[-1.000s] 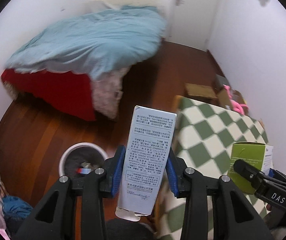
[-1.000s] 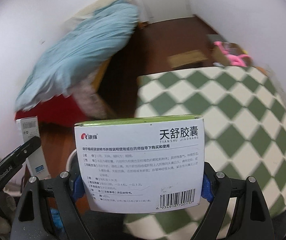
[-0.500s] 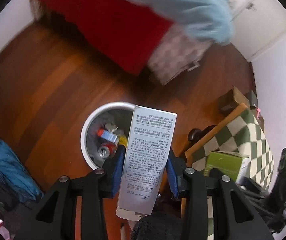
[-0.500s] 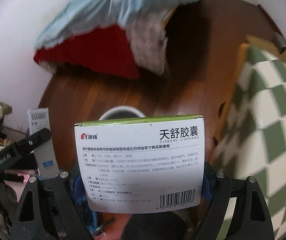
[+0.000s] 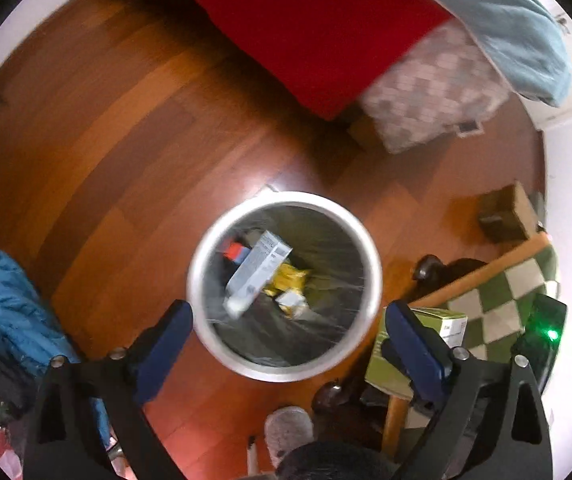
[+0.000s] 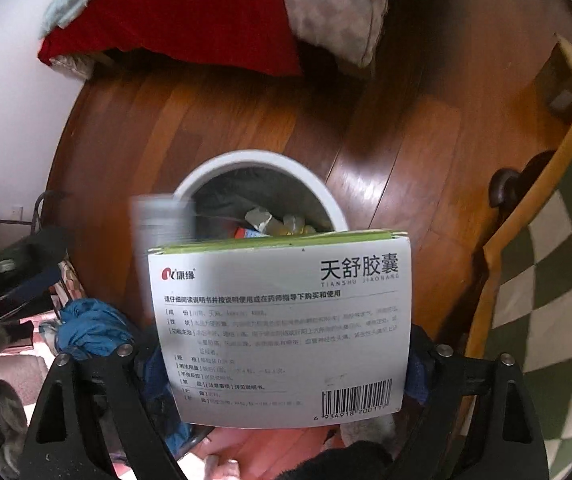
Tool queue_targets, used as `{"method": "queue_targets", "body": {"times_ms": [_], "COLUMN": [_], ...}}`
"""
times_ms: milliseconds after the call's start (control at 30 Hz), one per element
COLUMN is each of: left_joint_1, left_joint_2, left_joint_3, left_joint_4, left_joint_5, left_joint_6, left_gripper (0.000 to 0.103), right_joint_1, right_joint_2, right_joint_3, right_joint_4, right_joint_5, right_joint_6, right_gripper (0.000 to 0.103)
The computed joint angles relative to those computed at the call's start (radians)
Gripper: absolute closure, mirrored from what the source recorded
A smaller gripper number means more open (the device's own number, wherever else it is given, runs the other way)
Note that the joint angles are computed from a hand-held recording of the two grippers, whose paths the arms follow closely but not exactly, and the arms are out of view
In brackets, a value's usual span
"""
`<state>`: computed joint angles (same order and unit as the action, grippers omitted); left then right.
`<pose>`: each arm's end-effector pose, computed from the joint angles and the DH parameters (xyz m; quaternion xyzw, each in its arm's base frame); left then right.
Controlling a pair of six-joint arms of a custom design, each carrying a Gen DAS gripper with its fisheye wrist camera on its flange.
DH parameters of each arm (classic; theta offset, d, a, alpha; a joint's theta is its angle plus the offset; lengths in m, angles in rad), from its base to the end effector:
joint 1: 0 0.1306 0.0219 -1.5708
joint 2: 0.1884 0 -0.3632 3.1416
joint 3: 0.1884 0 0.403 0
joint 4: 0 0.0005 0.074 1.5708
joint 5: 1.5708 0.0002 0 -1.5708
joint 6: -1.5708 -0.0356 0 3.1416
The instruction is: Collect trash
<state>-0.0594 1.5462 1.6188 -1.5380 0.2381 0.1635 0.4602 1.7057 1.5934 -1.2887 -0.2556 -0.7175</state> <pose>0.4929 -0.0382 0.4102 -0.0453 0.9905 -0.1237 0.0388 0.4943 0.2545 0.3229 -0.1161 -0.9815 -0.1523 0.0006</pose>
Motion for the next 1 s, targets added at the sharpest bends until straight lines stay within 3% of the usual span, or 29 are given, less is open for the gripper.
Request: {"method": "queue_targets", "body": {"times_ms": [67,167,333,533,1000], "left_joint_1": [0.01,0.014,-0.003,-0.034,-0.173], "left_joint_2": [-0.021,-0.093,-0.239,-0.364,-0.548], "left_joint_3": [-0.018,-0.077,-0.184,-0.226,-0.107], "left_joint_4": [0.01,0.047,0.064,0.034,-0.123], "left_joint_5": [-0.033,-0.108,-0.217,-0.244,-0.273], "left_joint_6": [0.005,0.022,0.037,0.022,0.057], "left_gripper": [0.005,0.005,0.005,0.005,0.005], "right_joint_1": [-0.003,-0.002,0.017,0.056,0.19], "right_joint_2": [0.025,0.006,-0.062,-0.191,-0.499], "right_joint_3": [0.003,-0.031,-0.052,-0.059,-0.024], "right_joint_4": [-0.002,0.054,0.001,-0.117,-0.265], "right_joint_5": [-0.011,-0.009,0.08,0.228,0.32], "right_joint_6": [0.0,0.015,0.059,0.1,0.031], "right_gripper": [0.001,0.0,0.0,0.0,0.0]}}
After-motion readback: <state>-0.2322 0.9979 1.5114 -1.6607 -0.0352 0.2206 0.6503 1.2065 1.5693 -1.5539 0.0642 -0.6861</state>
